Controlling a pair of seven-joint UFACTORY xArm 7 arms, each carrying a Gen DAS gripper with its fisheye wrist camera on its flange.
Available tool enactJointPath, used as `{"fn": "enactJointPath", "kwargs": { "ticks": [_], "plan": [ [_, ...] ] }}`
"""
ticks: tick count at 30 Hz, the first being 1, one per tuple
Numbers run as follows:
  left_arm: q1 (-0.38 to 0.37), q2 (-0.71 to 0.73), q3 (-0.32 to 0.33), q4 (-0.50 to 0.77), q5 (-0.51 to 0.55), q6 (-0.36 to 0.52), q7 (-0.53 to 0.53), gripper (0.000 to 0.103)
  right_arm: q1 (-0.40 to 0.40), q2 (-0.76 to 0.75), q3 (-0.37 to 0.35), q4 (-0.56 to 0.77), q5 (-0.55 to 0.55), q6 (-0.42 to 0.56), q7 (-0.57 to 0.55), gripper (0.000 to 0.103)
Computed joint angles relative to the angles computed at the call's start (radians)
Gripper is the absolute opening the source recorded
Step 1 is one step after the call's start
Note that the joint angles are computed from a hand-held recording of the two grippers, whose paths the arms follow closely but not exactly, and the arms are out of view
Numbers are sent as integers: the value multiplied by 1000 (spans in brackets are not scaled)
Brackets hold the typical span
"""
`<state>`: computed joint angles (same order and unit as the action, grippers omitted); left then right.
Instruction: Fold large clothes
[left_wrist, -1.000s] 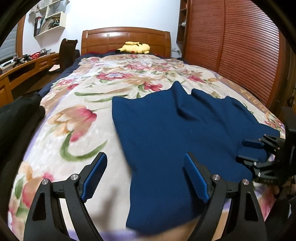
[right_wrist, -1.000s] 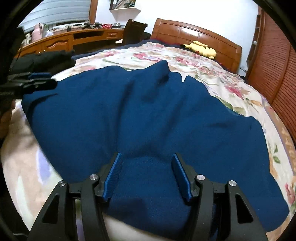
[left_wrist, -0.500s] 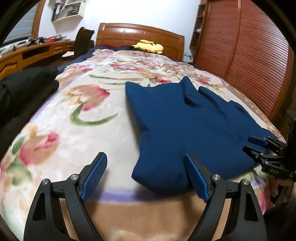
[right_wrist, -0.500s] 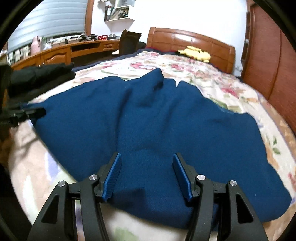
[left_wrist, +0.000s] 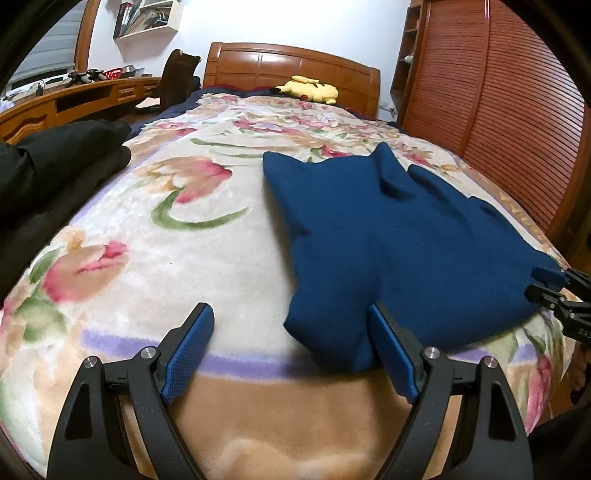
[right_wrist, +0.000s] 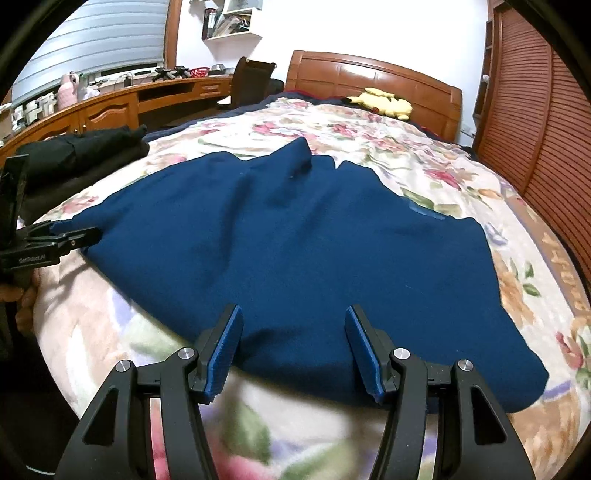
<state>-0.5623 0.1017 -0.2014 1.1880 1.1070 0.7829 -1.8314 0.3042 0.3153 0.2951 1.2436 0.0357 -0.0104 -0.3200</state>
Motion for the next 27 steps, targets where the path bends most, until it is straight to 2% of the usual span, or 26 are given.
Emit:
{"fn": "enactJointPath", "kwargs": {
  "ticks": [2, 4, 5, 6, 7, 8, 9, 11, 12, 16, 23, 27],
  "plan": [
    [0, 7, 0, 10, -13, 0, 13, 79, 64, -5, -68, 6, -31, 5, 38, 60],
    [2, 19, 1, 27, -50, 0, 32, 75, 99, -6, -106, 11, -59, 8, 64, 60],
    [-1, 28, 2, 40, -61, 4, 38, 68, 112, -4, -119, 17, -71, 9, 75, 60],
    [-4, 36, 4, 49, -72, 1, 47, 61, 113, -2, -120, 21, -78, 10, 81, 60],
    [-7, 47, 5, 63, -87, 2, 63, 58, 109, 1, -116, 22, -82, 6, 82, 60],
    [-13, 58, 7, 78, -97, 8, 84, 49, 95, 4, -103, 20, -83, 2, 75, 60],
    [-14, 64, 11, 86, -106, -10, 101, 35, 76, 5, -84, 19, -81, 4, 64, 60],
    [-13, 65, 21, 89, -128, -57, 103, 23, 29, -1, -38, 7, -64, 0, 34, 60],
    [-21, 70, 24, 104, -134, -37, 108, 19, 33, -8, -50, -2, -64, -9, 38, 60],
    [-62, 99, 29, 190, -122, 58, 157, 14, -40, -32, 9, -32, -27, -16, 3, 60],
    [-124, 151, 43, 364, -57, 146, 218, 10, -335, -76, 290, -100, 143, -45, -156, 60],
    [-173, 246, 65, 539, -65, 184, 330, 10, -416, -95, 350, -124, 215, -50, -211, 60]
  ]
}}
